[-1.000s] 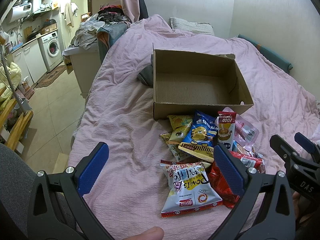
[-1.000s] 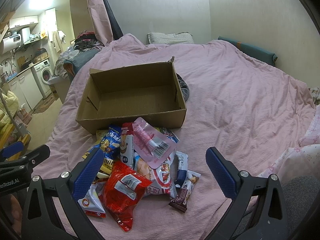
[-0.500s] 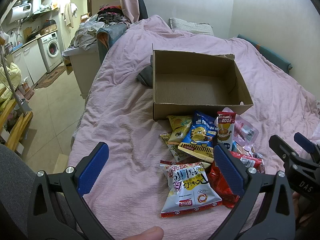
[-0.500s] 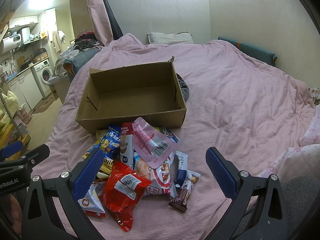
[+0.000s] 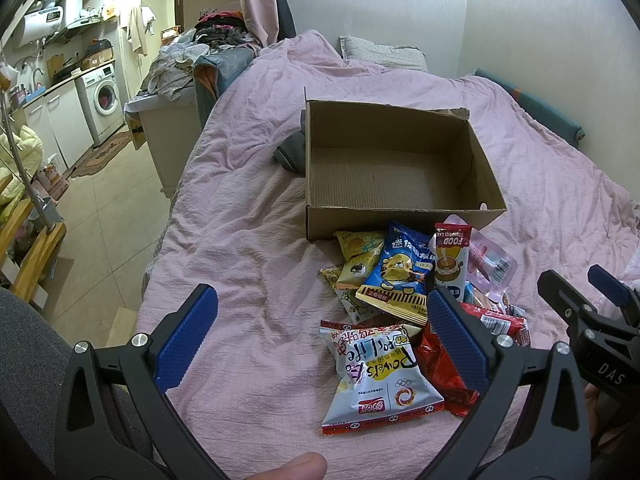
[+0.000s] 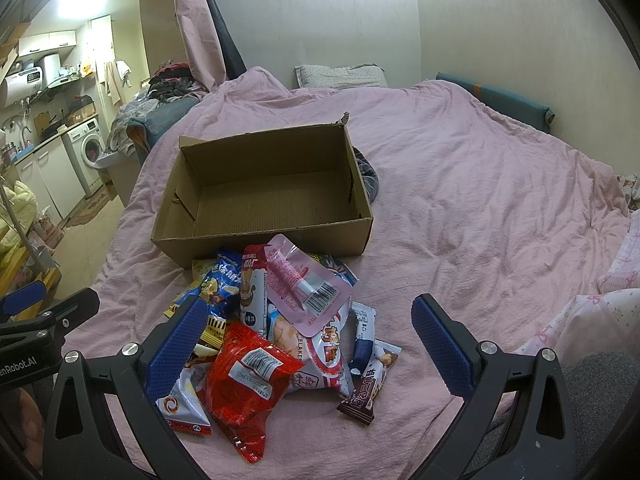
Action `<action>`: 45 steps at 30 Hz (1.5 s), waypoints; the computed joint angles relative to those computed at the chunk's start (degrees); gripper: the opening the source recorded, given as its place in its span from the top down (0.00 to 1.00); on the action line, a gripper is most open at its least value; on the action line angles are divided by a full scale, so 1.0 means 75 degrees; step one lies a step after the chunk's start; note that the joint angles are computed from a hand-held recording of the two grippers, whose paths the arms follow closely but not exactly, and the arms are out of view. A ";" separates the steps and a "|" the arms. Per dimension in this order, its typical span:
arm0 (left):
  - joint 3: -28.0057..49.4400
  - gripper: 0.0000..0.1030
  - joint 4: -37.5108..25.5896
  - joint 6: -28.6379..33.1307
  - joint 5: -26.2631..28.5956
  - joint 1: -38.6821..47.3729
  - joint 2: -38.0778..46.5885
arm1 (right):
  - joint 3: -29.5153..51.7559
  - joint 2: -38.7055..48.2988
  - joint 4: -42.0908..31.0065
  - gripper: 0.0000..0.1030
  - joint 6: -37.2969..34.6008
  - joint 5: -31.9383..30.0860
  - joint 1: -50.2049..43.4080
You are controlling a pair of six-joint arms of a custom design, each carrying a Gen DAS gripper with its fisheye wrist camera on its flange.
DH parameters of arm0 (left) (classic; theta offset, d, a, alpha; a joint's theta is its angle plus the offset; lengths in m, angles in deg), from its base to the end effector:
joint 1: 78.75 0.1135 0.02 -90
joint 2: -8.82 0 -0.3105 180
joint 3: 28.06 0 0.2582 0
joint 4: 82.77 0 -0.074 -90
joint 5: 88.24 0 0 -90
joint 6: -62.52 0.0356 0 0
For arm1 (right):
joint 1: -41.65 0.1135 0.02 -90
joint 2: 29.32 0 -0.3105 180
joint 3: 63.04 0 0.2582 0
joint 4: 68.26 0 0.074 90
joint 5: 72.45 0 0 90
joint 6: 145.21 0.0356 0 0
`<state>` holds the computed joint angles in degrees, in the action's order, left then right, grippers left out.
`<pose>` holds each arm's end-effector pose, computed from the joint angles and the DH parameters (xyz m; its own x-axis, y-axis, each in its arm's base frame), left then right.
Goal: Organize snacks
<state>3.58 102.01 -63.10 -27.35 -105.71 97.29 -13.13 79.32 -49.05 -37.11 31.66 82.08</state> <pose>0.2018 -0.0832 0.1249 -0.6467 -0.2419 -0.7233 -0.3041 0.9515 -0.0463 0.2621 0.2119 0.1180 -0.6113 -0.1250 -0.7814 -0.3113 0.9458 0.0922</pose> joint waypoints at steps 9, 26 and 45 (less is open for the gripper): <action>0.0000 0.00 0.0007 -0.0003 -0.0008 -0.0005 0.0008 | 0.0011 -0.0015 -0.0027 0.00 -0.0004 0.0005 0.0005; 0.0223 0.00 -0.0423 -0.0114 0.1271 0.1233 0.0358 | -0.0145 -0.0100 0.0135 0.00 0.0204 -0.0160 -0.0145; 0.2096 0.13 -0.1326 -0.0710 0.4174 0.1364 0.3577 | 0.0363 0.0489 -0.0832 0.00 0.1599 -0.2602 -0.1429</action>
<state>19.30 92.06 -68.43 3.95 -95.48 124.12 -10.40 82.98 -55.29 -25.11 12.14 71.37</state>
